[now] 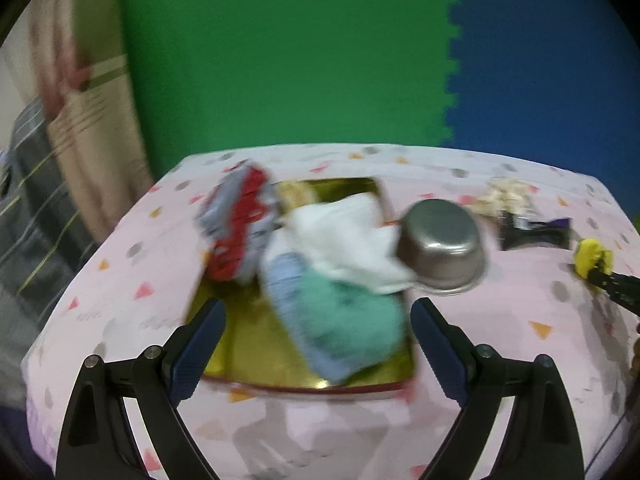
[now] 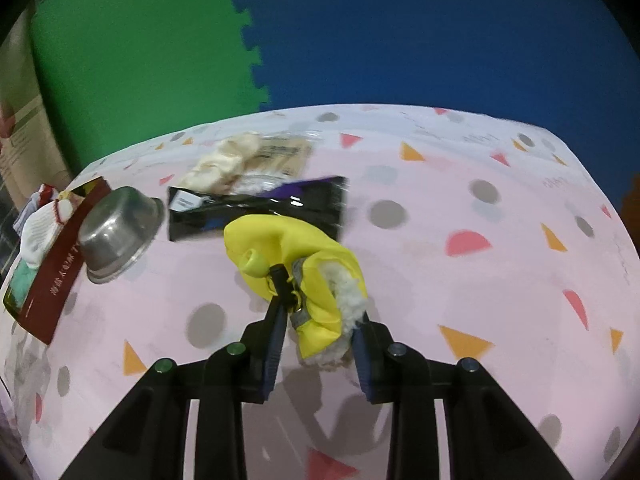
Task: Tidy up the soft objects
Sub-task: 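Grasp the yellow fuzzy item with the right gripper and lift it, then grasp the black-purple packet with the left gripper while the right gripper holds the yellow item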
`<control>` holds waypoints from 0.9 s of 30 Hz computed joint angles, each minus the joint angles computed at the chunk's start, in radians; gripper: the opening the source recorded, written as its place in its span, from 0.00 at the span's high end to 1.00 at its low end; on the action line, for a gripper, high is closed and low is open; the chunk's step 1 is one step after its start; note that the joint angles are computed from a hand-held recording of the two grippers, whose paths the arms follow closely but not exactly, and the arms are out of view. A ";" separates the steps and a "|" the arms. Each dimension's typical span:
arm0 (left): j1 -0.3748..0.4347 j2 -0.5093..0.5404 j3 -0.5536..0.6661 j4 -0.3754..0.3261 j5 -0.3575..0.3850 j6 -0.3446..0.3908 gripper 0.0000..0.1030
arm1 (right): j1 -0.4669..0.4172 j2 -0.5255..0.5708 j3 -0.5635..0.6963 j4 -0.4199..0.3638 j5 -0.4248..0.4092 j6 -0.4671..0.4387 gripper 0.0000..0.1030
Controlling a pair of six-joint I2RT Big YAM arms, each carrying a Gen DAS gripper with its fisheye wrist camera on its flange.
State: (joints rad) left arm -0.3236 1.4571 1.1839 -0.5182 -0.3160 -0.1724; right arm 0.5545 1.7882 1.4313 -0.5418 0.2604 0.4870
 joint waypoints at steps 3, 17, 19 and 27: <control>-0.031 0.036 0.048 -0.011 0.057 0.008 0.10 | -0.012 -0.033 -0.049 0.009 0.010 0.015 0.70; -0.147 0.309 0.370 -0.105 0.290 0.178 0.09 | -0.046 -0.123 -0.182 0.037 0.026 0.047 0.70; -0.156 0.358 0.432 -0.130 0.308 0.209 0.09 | -0.047 -0.128 -0.188 0.041 0.023 0.050 0.70; -0.172 0.529 0.665 -0.249 0.377 0.262 0.09 | -0.056 -0.136 -0.204 0.067 -0.009 0.066 0.70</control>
